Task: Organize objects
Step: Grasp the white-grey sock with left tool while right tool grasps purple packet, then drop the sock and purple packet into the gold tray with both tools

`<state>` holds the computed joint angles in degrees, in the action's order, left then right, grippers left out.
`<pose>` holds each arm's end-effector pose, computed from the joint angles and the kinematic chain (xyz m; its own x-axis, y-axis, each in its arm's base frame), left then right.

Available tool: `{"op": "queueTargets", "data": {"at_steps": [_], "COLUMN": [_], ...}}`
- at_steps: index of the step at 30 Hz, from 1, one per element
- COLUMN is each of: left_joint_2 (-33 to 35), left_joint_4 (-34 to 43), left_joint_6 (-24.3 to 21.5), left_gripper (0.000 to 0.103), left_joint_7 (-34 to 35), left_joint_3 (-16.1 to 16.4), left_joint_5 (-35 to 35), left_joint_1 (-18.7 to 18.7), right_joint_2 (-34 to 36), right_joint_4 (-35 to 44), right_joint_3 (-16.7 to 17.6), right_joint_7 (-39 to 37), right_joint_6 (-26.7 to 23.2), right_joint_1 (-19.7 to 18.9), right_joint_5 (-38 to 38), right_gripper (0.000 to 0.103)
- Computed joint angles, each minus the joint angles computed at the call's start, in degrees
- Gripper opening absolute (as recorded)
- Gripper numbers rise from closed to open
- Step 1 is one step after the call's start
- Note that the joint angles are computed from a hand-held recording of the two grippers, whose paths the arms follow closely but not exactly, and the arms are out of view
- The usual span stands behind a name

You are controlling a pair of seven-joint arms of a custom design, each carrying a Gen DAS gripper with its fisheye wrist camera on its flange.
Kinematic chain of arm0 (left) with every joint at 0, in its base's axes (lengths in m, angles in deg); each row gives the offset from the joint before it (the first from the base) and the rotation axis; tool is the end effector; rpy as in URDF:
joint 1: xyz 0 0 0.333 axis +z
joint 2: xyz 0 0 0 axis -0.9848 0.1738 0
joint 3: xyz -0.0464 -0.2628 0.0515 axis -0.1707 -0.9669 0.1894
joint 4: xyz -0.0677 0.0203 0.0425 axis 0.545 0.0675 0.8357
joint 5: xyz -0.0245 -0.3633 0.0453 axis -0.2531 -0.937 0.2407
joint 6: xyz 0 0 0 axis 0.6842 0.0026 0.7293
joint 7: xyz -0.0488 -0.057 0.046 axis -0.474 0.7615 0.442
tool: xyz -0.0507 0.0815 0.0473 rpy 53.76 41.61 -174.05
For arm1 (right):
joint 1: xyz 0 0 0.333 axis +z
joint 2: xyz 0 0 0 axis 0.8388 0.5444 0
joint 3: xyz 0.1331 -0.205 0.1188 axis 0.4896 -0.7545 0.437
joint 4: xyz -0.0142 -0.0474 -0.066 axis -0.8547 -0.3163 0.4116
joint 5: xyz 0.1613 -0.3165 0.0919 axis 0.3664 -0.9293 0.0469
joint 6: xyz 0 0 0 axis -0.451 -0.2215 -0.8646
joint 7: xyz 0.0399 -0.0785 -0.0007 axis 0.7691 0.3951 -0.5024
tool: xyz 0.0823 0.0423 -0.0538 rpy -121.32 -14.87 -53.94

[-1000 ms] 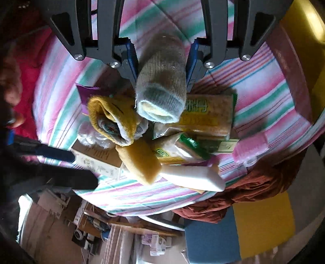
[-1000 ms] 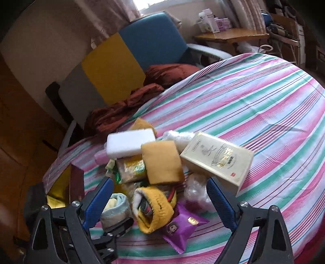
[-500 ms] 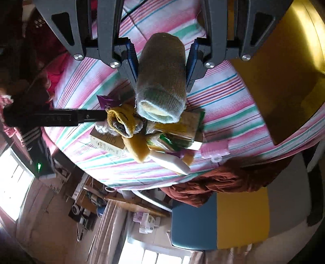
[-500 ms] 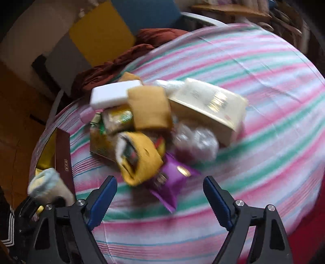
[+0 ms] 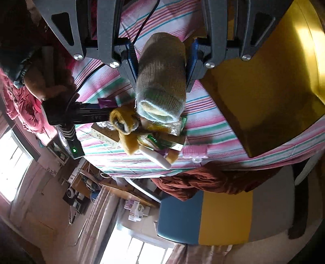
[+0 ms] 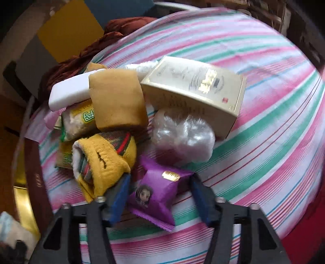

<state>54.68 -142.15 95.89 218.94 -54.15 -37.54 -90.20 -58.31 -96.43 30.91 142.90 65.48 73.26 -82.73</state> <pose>0.4325 -0.0165 0.4321 -0.2921 -0.9214 0.2562 -0.7603 0.0612 -0.6467 0.5297 0.1910 0.3729 -0.2433 -0.9419 -0.2317 -0.9102 0.3042 -0.2811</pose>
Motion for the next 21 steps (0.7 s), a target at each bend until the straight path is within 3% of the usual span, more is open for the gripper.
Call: {"op": "queueTargets", "data": {"at_steps": [4,7,10,13,16,20,21], "left_joint_2": [-2.72,-4.59,-6.23,-7.46,-7.47,-6.77,-7.03], "left_joint_4": [-2.17,-3.57,-4.98,-6.82,-8.19,-10.07,-10.55], "left_joint_6": [-0.09,0.11,0.88,3.23,5.85,10.16,10.69], "left_gripper": [0.042,0.042,0.042,0.042,0.042,0.045,0.054], "left_joint_7": [0.13,0.65,-0.45,-3.16,-6.69,-13.12,-14.16], "left_joint_3": [0.90,2.35,3.48,3.99,4.70,4.62,4.85], "left_joint_5": [0.18,-0.10,0.34,2.68,6.27,12.62,13.86], "left_joint_1": [0.83,1.32,2.90,6.00,9.64,15.49,16.36], "right_joint_2": [-3.43,-8.20,-13.37,-13.69,-11.12,-3.81,-2.27], "right_joint_4": [-2.98,-6.13,-10.65,-10.21,-6.52,3.15,5.01], "right_joint_3": [0.15,0.89,1.59,1.85,2.38,5.41,6.59], "right_joint_7": [1.22,7.32,5.21,-5.12,-16.74,-36.32,-39.66], "right_joint_6": [0.83,1.35,6.38,10.94,12.45,10.09,9.19], "right_joint_1": [0.48,0.98,1.47,4.69,8.36,12.71,12.85], "right_joint_5": [-2.32,-10.90,-10.52,-3.38,5.75,22.75,25.75], "right_gripper": [0.033,0.033,0.033,0.033,0.033,0.033,0.033]}}
